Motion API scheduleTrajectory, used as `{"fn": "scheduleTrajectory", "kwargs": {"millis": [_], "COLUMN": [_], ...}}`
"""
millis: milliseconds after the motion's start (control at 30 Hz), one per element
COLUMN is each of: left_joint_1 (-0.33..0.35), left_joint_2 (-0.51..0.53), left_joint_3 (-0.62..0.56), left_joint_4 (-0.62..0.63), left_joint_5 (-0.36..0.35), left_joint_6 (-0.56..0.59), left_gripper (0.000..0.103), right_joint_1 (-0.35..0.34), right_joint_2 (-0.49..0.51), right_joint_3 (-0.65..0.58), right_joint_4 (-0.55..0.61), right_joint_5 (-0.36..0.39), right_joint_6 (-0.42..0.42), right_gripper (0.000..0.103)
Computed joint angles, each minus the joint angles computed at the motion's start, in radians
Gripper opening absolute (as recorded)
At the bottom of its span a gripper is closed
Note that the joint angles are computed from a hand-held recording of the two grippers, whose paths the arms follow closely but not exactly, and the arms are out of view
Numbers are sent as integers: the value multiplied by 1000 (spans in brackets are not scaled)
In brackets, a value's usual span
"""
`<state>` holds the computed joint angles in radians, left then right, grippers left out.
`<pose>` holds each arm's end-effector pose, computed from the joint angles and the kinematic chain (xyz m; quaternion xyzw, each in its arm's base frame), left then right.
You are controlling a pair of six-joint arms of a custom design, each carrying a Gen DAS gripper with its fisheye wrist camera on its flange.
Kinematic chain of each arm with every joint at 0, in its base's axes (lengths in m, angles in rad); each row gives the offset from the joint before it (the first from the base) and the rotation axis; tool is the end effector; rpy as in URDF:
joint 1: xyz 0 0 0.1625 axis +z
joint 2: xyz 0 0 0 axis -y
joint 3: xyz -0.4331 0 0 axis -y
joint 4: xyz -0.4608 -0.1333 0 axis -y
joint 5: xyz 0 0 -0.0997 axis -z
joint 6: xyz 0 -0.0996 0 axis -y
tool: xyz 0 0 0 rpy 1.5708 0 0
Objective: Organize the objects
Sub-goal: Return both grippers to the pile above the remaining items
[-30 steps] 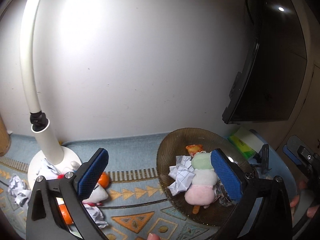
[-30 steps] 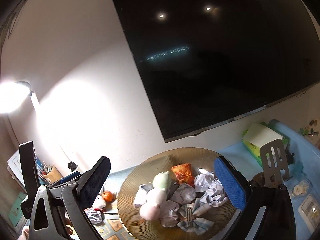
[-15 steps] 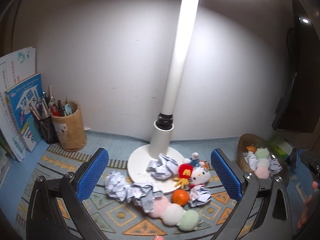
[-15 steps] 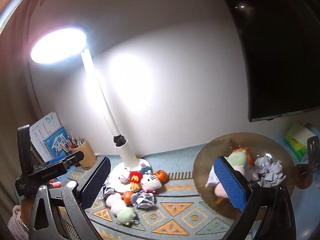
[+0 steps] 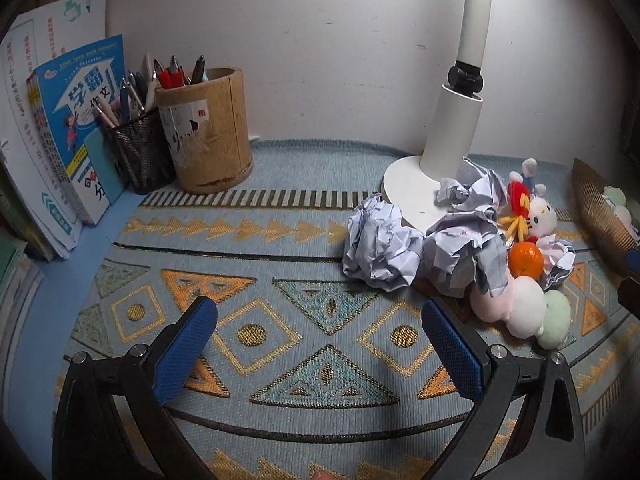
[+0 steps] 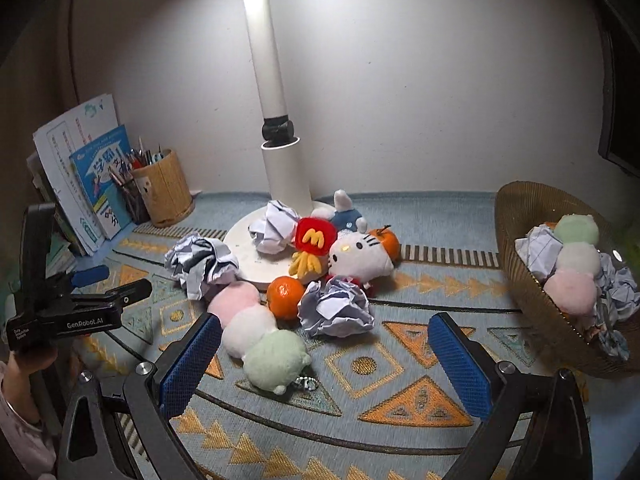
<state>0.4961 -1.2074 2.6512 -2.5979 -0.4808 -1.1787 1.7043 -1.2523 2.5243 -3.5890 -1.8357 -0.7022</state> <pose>-0.1450 -0.3305 0.0278 0.0636 0.8411 -0.3820 0.3776 0.1608 -0.3918 0.1305 0.3306 -0.8632 0.3123 0.2194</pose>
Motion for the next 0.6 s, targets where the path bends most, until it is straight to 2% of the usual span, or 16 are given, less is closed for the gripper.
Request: {"fn": "scheduleTrajectory", "kwargs": {"millis": [133,233,300,367,400,467,600], "left_joint_1": [66,120,161,193,206,218,233], "left_joint_2": [89,122,133,141,141,142,145], "left_joint_3": [-40,-79,-112,-123,-131,-141,-160], "left_joint_4": [-120,-180,-166,-237,-233,-247,-249], "left_joint_5": [-4,-34,-53,-70,-67,-58,-60], "left_joint_6": [121,222,254,312,317,332,357], "left_gripper": [103,103,103,103,103,103,103], "right_joint_1": [0,13,25,30,33,22,18], "right_joint_2": [75,153,196,219,226,212,221], "right_joint_3": [-6,-36,-62,-86,-99,-112,-126], "right_joint_4": [6,12,23,65,98,171,170], "right_joint_5": [-16,-76,-129,-156,-166,-139,-135], "right_joint_6": [-105,-154,-150,-135,-126,-97,-88], "right_gripper": [103,103,103,103,103,103,103]}}
